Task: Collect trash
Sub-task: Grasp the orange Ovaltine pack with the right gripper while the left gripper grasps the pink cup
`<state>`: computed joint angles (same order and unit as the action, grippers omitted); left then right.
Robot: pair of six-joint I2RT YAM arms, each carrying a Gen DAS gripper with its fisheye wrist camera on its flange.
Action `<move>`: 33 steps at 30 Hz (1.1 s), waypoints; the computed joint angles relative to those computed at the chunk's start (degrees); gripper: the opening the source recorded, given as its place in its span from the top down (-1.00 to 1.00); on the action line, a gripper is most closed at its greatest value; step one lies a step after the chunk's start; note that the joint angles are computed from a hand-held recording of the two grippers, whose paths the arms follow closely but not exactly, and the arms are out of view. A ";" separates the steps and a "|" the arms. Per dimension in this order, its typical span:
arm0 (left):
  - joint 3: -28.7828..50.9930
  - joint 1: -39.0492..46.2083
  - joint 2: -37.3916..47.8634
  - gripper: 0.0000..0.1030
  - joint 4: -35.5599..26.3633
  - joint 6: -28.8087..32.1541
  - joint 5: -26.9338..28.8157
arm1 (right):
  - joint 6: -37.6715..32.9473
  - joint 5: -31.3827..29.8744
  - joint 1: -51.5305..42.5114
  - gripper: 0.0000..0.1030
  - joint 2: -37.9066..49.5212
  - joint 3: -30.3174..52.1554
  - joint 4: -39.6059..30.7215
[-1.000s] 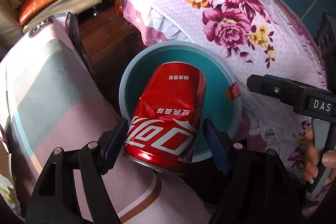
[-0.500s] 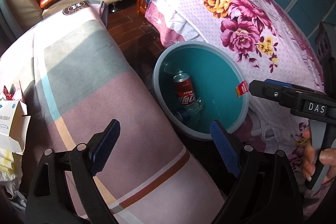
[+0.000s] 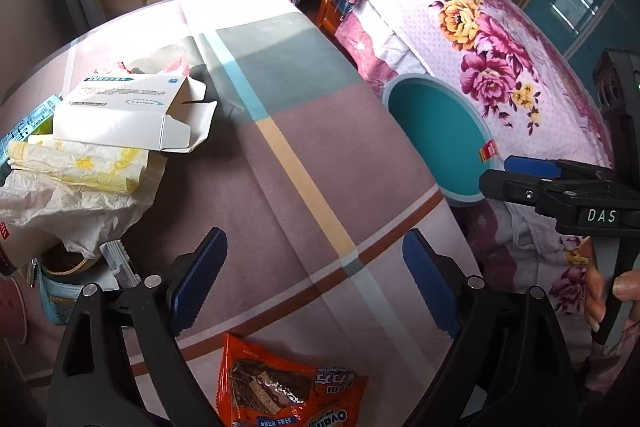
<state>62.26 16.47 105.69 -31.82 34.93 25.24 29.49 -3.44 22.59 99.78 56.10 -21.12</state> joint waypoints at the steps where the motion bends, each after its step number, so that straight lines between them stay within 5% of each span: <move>1: -0.41 1.75 -0.42 -0.75 -0.24 1.35 0.34 | 0.59 0.41 1.73 -0.53 0.52 0.73 -0.40; 13: 1.67 21.57 0.99 -0.75 -4.77 12.17 5.52 | 4.05 0.16 19.91 -0.53 12.25 15.76 -8.25; 26: 8.11 33.36 7.69 -0.75 -5.17 12.61 7.28 | 4.47 0.17 26.35 -0.52 23.80 27.22 -13.16; 31: 11.70 35.78 10.72 -0.75 -3.09 8.36 7.22 | 3.99 -0.75 27.23 0.23 24.93 28.51 -11.98; 33: 13.78 36.57 12.15 -0.75 -2.98 6.64 7.60 | 4.01 -0.86 27.37 0.24 25.12 29.30 -11.67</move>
<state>76.04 53.04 117.85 -34.80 41.57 32.84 33.51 -4.31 49.96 124.90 85.40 -32.79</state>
